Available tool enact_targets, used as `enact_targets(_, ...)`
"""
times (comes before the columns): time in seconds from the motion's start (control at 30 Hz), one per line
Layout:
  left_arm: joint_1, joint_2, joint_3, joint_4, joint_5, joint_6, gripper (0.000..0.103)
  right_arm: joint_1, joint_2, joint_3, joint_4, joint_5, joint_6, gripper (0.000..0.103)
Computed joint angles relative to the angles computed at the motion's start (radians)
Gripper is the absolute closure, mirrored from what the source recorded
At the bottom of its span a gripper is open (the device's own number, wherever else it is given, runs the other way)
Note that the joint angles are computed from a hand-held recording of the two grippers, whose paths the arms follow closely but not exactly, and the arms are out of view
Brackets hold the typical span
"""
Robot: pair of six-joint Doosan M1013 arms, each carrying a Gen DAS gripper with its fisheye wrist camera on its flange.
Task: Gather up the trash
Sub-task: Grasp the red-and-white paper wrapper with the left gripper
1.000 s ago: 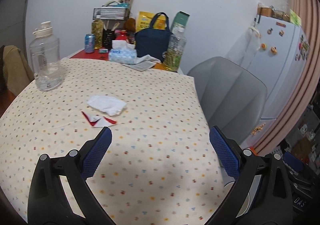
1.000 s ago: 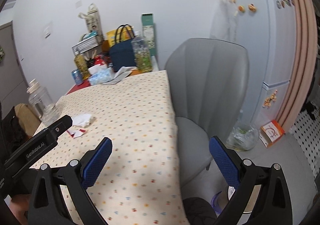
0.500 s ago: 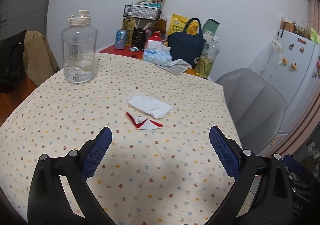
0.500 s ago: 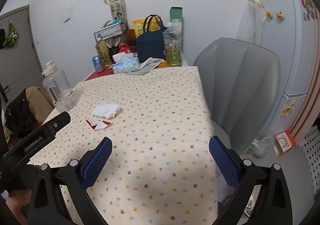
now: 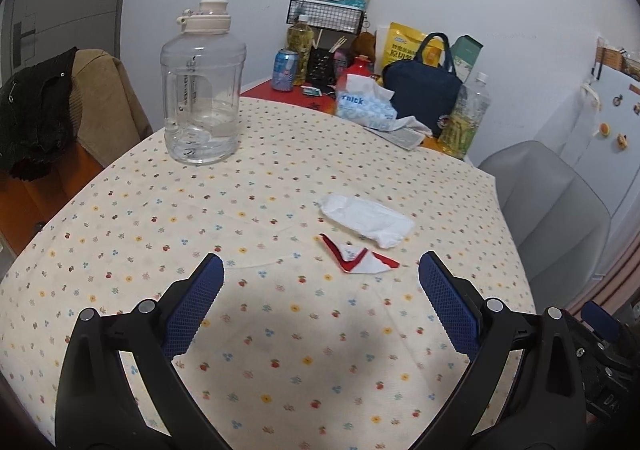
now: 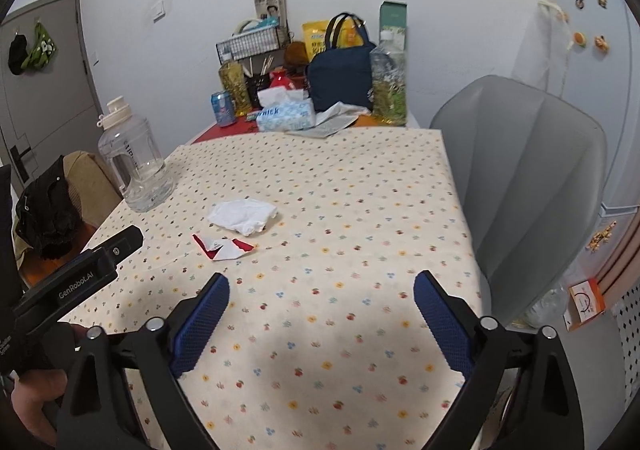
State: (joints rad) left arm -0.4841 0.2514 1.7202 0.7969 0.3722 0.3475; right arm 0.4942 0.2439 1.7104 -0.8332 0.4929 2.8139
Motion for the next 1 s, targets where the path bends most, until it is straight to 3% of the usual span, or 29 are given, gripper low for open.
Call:
enact_targets(0.33,0.033,0.046,-0.045,-0.153,0.028,0.147,0.006,-0.016,0.077,-0.091,0.214,-0.011,-0.233,0.016)
enact_targets(0.53,0.043,0.085,-0.087,-0.267,0.033,0.258,0.007,-0.033,0.100,-0.119,0.263,0.005,-0.277,0.016)
enact_targets(0.87,0.044,0.153,-0.172,-0.455,0.084,0.451,0.027,-0.063,0.121,-0.143,0.297,0.026,-0.299,0.016)
enact_targets(1.0,0.049,0.173,-0.198,-0.499,0.107,0.489,0.029,-0.069,0.129,-0.158,0.308,0.030,-0.314,0.016)
